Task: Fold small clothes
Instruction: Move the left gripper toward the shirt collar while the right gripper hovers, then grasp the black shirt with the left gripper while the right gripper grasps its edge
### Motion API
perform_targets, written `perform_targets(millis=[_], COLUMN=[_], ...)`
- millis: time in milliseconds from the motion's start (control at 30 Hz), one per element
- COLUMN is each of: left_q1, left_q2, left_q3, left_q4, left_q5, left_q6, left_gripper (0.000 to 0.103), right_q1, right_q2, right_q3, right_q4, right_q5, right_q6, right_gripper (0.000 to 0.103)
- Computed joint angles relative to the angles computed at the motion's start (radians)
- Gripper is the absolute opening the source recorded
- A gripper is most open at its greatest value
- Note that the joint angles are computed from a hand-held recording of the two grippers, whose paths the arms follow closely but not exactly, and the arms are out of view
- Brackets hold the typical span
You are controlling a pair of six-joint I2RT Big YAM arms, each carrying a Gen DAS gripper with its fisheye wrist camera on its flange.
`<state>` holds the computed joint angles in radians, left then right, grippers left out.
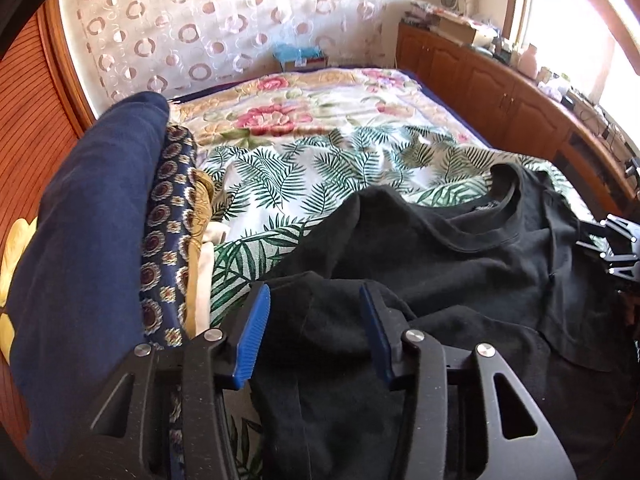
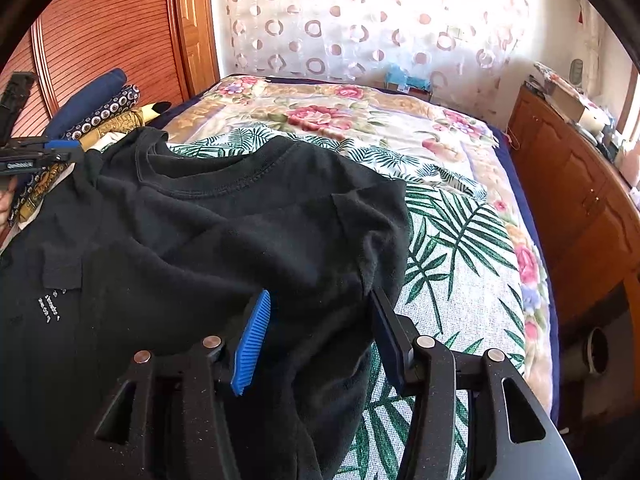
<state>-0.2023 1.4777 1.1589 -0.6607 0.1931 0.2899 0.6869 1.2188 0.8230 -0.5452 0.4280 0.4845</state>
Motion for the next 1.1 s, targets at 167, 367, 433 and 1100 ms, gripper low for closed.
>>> perform_targets(millis=[167,367,433,1100], left_q1=[-0.014,-0.021,-0.019,0.105], left_q2=[0.031,0.035,0.033,-0.085], left_q3=[0.021,0.022,0.020,0.011], left_q4=[-0.014,-0.019,-0.019,0.100], left_q5=[-0.043,-0.088,-0.088,0.043], left_q6=[0.022,0.035,0.042,-0.013], left_gripper=[0.047,0.047,0.041,0.008], right_q1=[0.002,0.002,0.003,-0.015], right_q2=[0.007,0.008,0.008,0.007], right_q3=[0.005,0.007,0.007,0.017], right_q4=[-0.003,-0.006,-0.005,-0.015], right_q5=[0.006,0.006,0.006,-0.033], right_q6=[-0.001,-0.001,0.000,-0.009], right_gripper=[0.054,0.055,0.055,0.056])
